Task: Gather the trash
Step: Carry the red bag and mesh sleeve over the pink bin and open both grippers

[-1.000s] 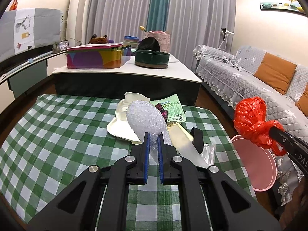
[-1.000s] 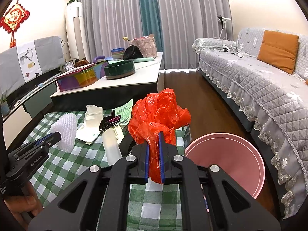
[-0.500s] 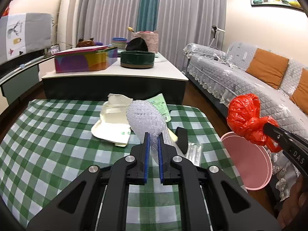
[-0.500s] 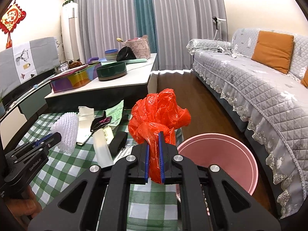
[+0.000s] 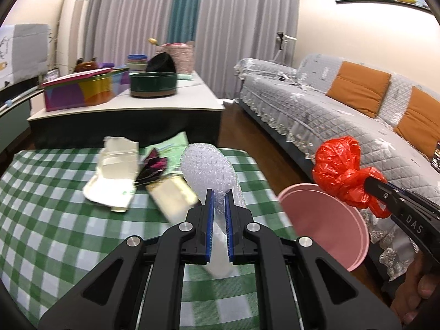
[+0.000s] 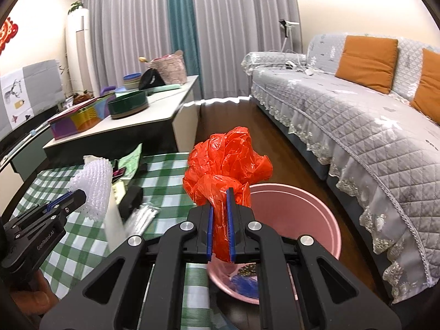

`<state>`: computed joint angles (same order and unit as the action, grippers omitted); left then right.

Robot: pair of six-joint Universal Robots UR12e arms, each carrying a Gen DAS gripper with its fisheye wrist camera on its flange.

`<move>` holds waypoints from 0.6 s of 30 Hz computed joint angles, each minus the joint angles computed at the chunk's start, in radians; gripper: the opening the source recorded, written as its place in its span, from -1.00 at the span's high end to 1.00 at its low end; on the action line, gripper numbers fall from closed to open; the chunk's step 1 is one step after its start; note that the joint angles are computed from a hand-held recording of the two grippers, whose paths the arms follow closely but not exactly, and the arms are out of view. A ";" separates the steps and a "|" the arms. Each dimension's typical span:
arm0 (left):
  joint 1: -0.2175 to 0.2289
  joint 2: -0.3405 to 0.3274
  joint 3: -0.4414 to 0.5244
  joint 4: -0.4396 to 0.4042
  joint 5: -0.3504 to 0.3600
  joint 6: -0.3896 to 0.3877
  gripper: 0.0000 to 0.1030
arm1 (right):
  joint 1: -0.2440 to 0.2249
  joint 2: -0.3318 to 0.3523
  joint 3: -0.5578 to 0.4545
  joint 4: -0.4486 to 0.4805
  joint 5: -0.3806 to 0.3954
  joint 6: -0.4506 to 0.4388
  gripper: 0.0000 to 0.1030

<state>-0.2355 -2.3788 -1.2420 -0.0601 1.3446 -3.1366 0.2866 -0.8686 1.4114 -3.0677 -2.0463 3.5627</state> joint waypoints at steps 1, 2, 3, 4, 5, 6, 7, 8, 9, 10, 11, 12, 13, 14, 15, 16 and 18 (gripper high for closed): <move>-0.003 -0.003 0.003 0.001 -0.010 0.004 0.85 | -0.002 -0.004 0.008 -0.001 -0.006 0.005 0.83; -0.006 -0.005 0.006 0.002 -0.019 0.009 0.85 | -0.005 -0.008 0.014 -0.002 -0.010 0.010 0.83; -0.009 -0.007 0.009 0.002 -0.029 0.014 0.85 | -0.007 -0.012 0.021 -0.002 -0.013 0.015 0.83; -0.013 -0.010 0.013 0.003 -0.041 0.020 0.85 | -0.009 -0.016 0.028 -0.003 -0.018 0.019 0.83; -0.016 -0.012 0.016 0.004 -0.052 0.026 0.85 | -0.012 -0.020 0.035 -0.003 -0.024 0.023 0.83; -0.019 -0.015 0.020 0.005 -0.062 0.032 0.85 | -0.013 -0.022 0.040 -0.004 -0.027 0.025 0.83; -0.022 -0.018 0.025 0.005 -0.078 0.042 0.85 | -0.016 -0.026 0.047 -0.005 -0.033 0.029 0.83; -0.025 -0.020 0.028 0.004 -0.090 0.049 0.85 | -0.017 -0.028 0.052 -0.005 -0.036 0.033 0.83; -0.028 -0.024 0.032 0.004 -0.099 0.055 0.85 | -0.018 -0.030 0.055 -0.005 -0.040 0.037 0.83; -0.032 -0.026 0.036 0.004 -0.111 0.061 0.85 | -0.021 -0.032 0.060 -0.004 -0.043 0.041 0.83; -0.035 -0.030 0.042 -0.001 -0.121 0.065 0.85 | -0.023 -0.035 0.065 -0.001 -0.045 0.045 0.83; -0.037 -0.034 0.050 -0.009 -0.133 0.067 0.85 | -0.025 -0.037 0.069 0.001 -0.049 0.049 0.83; -0.041 -0.038 0.055 -0.015 -0.143 0.069 0.85 | -0.027 -0.040 0.076 0.002 -0.053 0.055 0.83; -0.044 -0.042 0.062 -0.024 -0.152 0.074 0.85 | -0.029 -0.042 0.080 0.003 -0.056 0.061 0.83; -0.047 -0.044 0.066 -0.029 -0.157 0.078 0.85 | -0.031 -0.045 0.086 0.005 -0.060 0.067 0.83; -0.049 -0.048 0.072 -0.037 -0.165 0.083 0.85 | -0.033 -0.047 0.090 0.006 -0.061 0.071 0.83; -0.054 -0.054 0.082 -0.053 -0.179 0.091 0.85 | -0.037 -0.050 0.095 0.012 -0.065 0.077 0.83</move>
